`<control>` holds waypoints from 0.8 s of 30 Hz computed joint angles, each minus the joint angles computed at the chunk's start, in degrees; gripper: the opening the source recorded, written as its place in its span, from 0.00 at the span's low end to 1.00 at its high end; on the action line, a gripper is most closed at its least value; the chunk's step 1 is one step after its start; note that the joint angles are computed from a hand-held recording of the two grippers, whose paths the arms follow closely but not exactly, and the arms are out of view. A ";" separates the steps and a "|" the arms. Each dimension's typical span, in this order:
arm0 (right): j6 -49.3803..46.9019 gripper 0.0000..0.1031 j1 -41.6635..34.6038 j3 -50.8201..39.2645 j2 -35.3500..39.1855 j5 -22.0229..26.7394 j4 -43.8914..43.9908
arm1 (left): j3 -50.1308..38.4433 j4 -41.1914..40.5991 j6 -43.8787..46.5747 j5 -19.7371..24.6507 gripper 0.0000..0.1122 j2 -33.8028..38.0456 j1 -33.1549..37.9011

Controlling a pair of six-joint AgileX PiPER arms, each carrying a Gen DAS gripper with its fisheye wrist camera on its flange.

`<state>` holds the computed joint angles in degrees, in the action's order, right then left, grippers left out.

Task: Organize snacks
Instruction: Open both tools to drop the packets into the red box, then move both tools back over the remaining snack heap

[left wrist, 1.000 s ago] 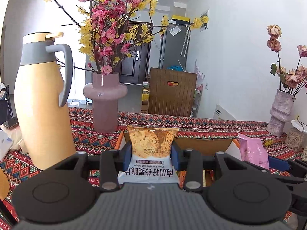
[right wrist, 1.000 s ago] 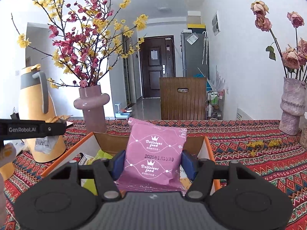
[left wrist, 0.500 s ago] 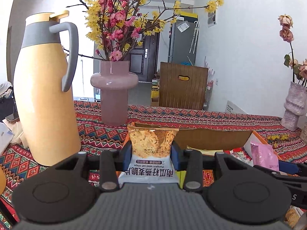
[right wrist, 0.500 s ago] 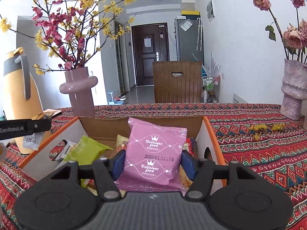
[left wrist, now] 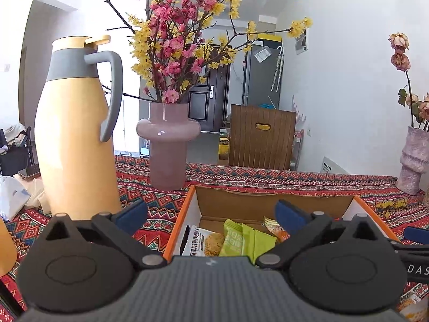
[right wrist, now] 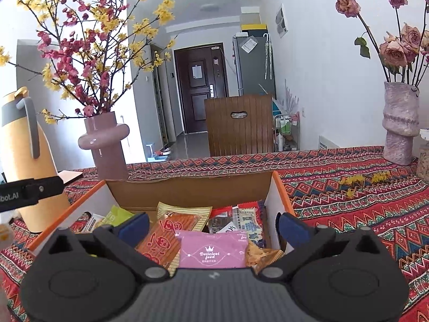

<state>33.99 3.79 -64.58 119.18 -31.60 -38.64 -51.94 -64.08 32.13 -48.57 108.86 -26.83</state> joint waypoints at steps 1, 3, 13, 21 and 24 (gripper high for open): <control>0.58 1.00 -0.15 -0.17 0.14 0.11 -0.56 | -0.19 -0.21 0.37 0.18 0.92 0.05 0.07; 0.62 1.00 -0.11 -0.31 0.26 0.34 -0.46 | -0.41 -0.48 0.68 0.36 0.92 0.18 0.13; -1.09 1.00 -0.34 0.75 -0.78 -0.88 1.18 | -0.65 -1.36 1.28 0.11 0.92 -0.48 -0.16; -3.28 1.00 -1.65 5.40 -5.66 -4.20 2.22 | 0.09 -6.03 4.44 -1.33 0.92 -4.76 -2.39; -3.33 1.00 -2.56 7.73 -7.65 -5.52 1.51 | 1.82 -6.05 4.39 -1.91 0.92 -6.58 -3.65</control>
